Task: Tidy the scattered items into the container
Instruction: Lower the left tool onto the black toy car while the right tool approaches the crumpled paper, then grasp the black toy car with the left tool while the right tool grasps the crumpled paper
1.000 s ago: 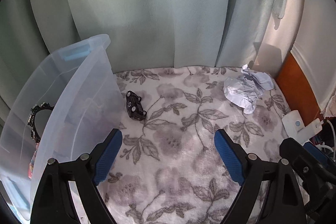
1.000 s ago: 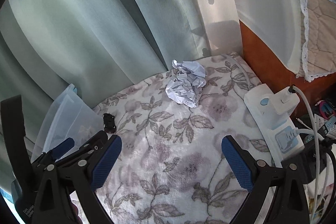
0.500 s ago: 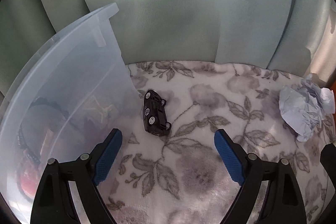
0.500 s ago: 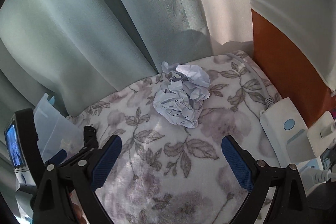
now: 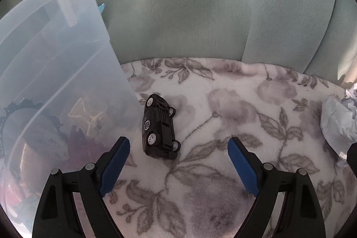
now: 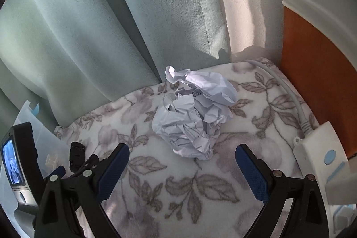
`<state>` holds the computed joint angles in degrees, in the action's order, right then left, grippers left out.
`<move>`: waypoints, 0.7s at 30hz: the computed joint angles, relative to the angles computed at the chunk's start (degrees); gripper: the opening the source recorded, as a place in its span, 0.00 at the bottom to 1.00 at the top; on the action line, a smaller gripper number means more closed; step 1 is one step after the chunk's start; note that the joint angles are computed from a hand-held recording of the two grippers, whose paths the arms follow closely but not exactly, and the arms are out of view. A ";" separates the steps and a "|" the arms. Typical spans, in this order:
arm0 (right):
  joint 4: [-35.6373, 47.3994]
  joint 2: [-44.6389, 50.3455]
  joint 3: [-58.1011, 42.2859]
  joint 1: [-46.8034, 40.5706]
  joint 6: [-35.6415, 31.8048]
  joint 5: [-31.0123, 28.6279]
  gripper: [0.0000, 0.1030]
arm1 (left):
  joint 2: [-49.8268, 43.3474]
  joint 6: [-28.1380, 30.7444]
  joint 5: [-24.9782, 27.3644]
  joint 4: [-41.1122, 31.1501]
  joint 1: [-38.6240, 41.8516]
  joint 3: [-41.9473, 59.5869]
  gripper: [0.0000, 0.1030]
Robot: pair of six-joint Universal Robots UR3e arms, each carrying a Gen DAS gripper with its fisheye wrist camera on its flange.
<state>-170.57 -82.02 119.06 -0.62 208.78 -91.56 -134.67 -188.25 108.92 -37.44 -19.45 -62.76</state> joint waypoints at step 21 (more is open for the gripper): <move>-1.96 10.89 -8.32 -3.35 1.93 0.76 0.91 | -12.40 -2.54 -5.31 -2.83 3.72 17.07 0.54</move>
<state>-172.53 -71.14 110.74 -3.97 210.70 -90.80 -147.07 -190.79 103.61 -40.27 -15.73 -45.69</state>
